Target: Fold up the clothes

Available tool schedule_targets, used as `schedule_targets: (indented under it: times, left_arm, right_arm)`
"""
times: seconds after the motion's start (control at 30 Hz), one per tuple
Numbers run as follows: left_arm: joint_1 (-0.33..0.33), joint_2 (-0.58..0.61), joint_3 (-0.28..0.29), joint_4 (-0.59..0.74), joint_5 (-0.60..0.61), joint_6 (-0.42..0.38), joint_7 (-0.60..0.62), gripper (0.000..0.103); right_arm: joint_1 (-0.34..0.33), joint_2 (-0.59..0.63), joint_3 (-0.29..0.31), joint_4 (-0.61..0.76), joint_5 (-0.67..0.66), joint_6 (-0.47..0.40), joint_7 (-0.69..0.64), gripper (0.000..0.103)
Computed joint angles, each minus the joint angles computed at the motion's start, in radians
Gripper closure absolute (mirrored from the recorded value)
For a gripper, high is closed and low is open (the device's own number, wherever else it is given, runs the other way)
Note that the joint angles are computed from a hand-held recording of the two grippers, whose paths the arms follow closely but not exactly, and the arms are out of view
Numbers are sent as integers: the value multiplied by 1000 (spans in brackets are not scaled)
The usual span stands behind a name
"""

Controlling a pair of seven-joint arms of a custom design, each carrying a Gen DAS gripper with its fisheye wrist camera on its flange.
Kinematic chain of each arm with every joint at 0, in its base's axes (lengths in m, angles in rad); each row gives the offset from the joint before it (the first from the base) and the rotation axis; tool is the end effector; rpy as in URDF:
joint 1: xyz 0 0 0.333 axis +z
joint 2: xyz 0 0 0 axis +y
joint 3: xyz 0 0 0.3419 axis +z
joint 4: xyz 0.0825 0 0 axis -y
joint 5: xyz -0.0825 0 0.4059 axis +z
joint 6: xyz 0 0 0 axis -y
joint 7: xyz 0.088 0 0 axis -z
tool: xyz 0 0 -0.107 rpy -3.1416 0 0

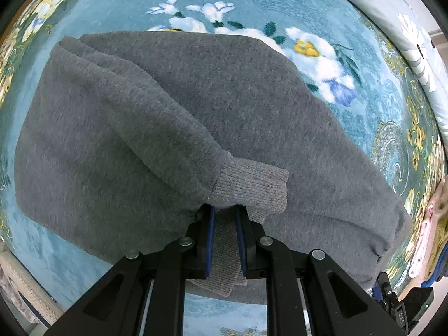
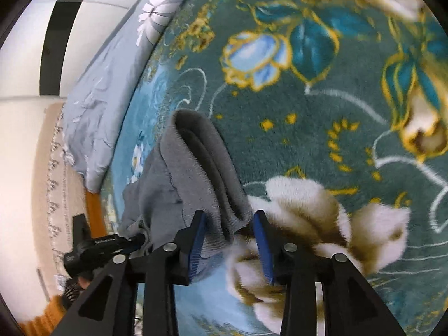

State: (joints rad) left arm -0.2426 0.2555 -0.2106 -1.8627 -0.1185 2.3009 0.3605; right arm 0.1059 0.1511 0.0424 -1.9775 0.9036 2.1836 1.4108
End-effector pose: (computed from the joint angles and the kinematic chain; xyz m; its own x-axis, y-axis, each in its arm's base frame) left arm 0.5973 -0.2839 0.4166 0.7319 -0.6445 0.2213 -0.6723 -0.7358 0.0807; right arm 0.6113 0.1198 0.4239 -0.1670 -0.7109 -0.6832 -0.9783 0.2055 0.0253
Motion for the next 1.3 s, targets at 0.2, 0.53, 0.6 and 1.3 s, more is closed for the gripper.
schedule_targets:
  times: [0.2,0.53,0.6,1.3]
  left_arm:
    - [-4,-23,-4,-41,-2,23,-2,88]
    - [-15,-61,-10,-106,1,54,-26,88]
    - [-15,-69,-12,-119,-4,58,-28,88]
    - [-30,-347,-29,-412,47,255,-164,88]
  right_arm:
    - [-31,28,2,-3,139,-46,-53,51]
    - [-33,34,9,-25,231,-75,-58,55]
    - [-28,29,7,-35,237,-51,-34,62]
    - [142,-86,57,181,8,-9,-9,86]
